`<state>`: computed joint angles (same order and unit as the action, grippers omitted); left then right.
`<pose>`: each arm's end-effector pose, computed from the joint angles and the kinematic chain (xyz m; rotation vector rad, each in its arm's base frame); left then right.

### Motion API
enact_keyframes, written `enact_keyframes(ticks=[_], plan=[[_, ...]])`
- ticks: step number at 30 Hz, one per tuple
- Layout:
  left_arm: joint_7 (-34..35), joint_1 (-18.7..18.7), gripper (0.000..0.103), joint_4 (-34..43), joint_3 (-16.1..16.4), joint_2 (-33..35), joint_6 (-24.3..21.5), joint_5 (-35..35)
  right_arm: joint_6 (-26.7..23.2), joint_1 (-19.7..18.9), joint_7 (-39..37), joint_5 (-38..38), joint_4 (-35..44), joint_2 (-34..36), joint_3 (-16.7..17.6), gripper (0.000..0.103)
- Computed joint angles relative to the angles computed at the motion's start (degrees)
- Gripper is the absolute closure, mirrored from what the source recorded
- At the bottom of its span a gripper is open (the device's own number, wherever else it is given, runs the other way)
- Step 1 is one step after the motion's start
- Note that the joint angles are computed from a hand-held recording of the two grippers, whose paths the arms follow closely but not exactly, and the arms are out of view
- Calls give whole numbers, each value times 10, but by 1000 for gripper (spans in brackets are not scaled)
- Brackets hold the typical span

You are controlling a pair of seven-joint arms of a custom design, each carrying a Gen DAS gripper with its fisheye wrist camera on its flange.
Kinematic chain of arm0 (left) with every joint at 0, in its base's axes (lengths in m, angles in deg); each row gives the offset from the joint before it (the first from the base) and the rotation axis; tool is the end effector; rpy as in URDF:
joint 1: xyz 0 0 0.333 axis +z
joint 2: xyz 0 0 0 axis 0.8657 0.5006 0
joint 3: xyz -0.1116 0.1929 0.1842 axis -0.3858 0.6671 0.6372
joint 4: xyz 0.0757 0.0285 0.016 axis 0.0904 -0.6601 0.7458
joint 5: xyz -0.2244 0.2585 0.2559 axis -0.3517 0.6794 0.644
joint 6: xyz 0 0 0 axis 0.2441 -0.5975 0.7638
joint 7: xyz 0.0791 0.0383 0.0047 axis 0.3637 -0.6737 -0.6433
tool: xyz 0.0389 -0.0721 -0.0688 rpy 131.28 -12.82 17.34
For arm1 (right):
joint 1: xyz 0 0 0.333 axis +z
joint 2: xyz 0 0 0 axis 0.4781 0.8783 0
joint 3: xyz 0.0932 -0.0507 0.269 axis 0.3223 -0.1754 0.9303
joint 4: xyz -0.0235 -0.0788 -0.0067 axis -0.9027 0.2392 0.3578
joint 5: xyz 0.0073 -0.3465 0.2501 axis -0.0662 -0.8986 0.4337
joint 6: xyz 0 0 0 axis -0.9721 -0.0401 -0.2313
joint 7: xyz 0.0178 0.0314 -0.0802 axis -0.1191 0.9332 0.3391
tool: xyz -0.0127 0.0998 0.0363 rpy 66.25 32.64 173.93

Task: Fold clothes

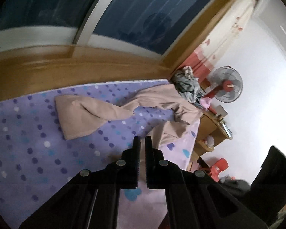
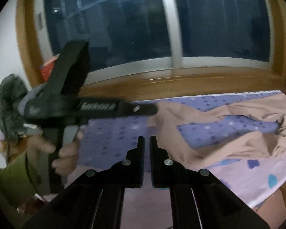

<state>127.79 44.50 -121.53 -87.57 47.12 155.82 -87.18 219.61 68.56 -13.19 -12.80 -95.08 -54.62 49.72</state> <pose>0.5381 -0.2406 0.4252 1.6766 -2.1428 1.4790 0.4587 0.0694 0.4510 -1.8326 1.2936 -0.4452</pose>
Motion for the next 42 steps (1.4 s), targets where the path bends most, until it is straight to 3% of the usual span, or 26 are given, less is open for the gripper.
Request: enact_keyframes(ticks=[2, 6, 10, 13, 15, 18, 20, 24, 27, 36, 39, 41, 42], plan=[[-5, -2, 99, -33, 0, -26, 8, 7, -3, -2, 7, -5, -13, -2, 20, 99], [-64, -4, 98, -97, 9, -62, 6, 70, -60, -22, 37, 2, -11, 27, 50, 98], [-124, -3, 92, -141, 26, -82, -32, 103, -81, -86, 101, 16, -16, 54, 109, 97], [-160, 3, 91, -154, 34, -87, -60, 145, -74, -123, 173, 30, -25, 65, 139, 90], [-163, 9, 87, -148, 35, -80, -72, 187, -66, -117, 206, 72, -26, 73, 124, 72], [-158, 13, 83, -133, 28, -63, -59, 248, -64, -112, 247, 130, -26, 79, 107, 68], [-142, 13, 82, -111, 22, -34, -42, 287, -50, -132, 290, 129, -26, 88, 133, 68], [-110, 17, 82, -58, 11, 27, -34, 343, -18, -214, 424, 23, -25, 119, 227, 68], [-55, 26, 82, -19, 3, 65, -66, 339, -7, -241, 512, -23, -14, 145, 257, 68], [29, 59, 82, 59, -25, 137, -127, 294, 27, -415, 806, -260, 27, 203, 408, 63], [46, 66, 82, 75, -30, 151, -142, 280, 14, -501, 925, -385, 46, 211, 481, 63], [58, 69, 82, 80, -33, 155, -148, 273, -6, -530, 977, -449, 56, 210, 506, 67], [63, 71, 82, 81, -35, 156, -152, 271, -16, -537, 995, -473, 58, 209, 512, 73]])
